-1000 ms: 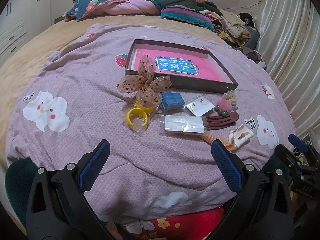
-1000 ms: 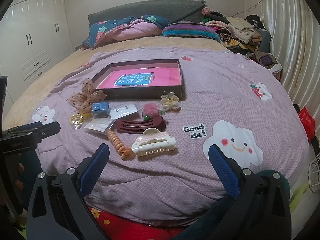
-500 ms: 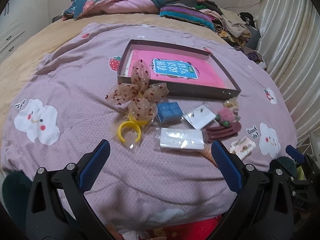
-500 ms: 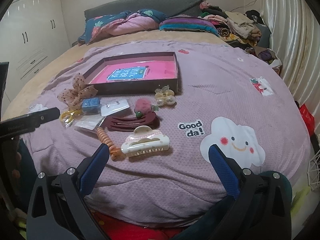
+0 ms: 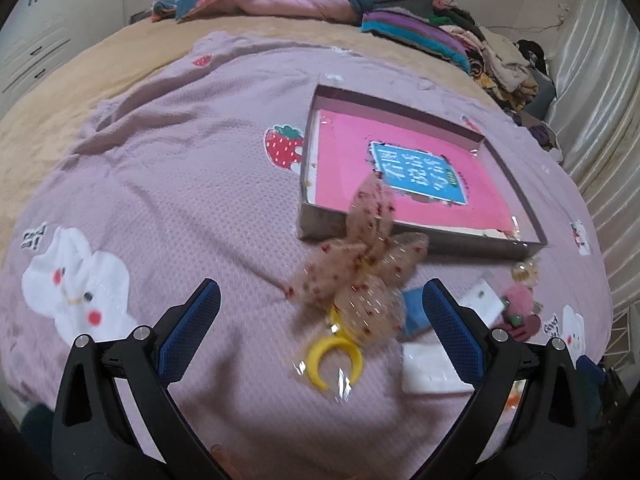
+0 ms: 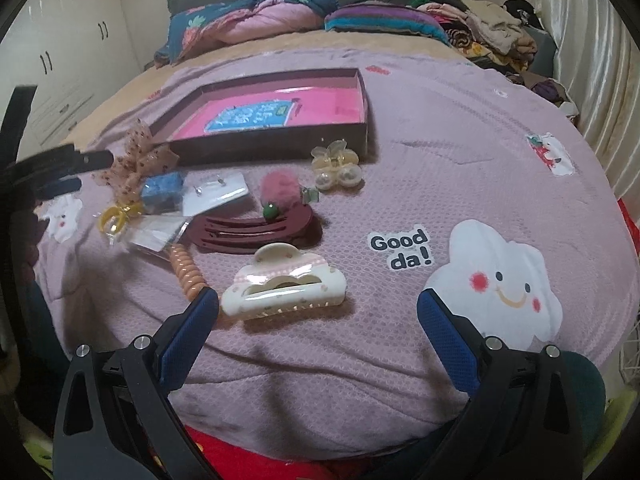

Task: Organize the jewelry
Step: 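Grasp the pink mesh bow with the left tool while the right tool grasps the cream claw clip, then carry the bow and claw clip into the tray and open both tools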

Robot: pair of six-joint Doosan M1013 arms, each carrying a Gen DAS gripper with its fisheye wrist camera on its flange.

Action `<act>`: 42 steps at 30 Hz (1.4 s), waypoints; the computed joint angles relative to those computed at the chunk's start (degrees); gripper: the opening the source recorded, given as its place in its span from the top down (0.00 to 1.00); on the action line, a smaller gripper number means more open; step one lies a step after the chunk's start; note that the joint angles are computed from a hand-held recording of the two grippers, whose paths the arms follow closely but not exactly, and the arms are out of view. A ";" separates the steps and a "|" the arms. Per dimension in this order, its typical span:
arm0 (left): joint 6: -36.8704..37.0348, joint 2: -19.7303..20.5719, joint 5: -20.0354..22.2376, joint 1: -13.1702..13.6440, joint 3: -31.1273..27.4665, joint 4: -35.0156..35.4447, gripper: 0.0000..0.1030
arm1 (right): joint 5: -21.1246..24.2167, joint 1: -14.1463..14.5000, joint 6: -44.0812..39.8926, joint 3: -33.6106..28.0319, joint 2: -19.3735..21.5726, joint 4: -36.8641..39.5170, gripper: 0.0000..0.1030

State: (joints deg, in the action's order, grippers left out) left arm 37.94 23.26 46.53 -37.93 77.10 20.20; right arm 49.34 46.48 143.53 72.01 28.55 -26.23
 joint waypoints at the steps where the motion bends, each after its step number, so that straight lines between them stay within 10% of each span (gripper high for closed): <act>1: 1.85 0.27 -0.49 0.42 -0.21 -1.73 0.08 | -0.18 -0.20 -0.94 -0.17 0.24 0.78 0.04; 10: 9.09 3.08 -1.23 1.68 -2.91 -6.58 0.12 | -0.86 -1.53 -5.78 -1.50 2.01 6.82 0.04; 19: 14.62 4.02 -1.36 1.85 -4.15 -10.30 0.65 | -0.72 -2.11 -10.72 -3.84 3.91 11.41 0.05; 23: 15.42 3.86 -1.57 1.64 -4.15 -10.34 0.78 | -1.05 -1.87 -9.83 -3.65 3.95 8.95 0.25; 42: 17.26 1.96 -5.20 0.17 -5.67 -7.55 0.86 | -4.04 -2.53 2.29 0.50 -0.38 -5.32 0.25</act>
State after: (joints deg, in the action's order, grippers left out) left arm 55.21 25.22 41.33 -37.76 71.43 12.65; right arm 45.30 43.95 145.83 72.51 28.18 -31.55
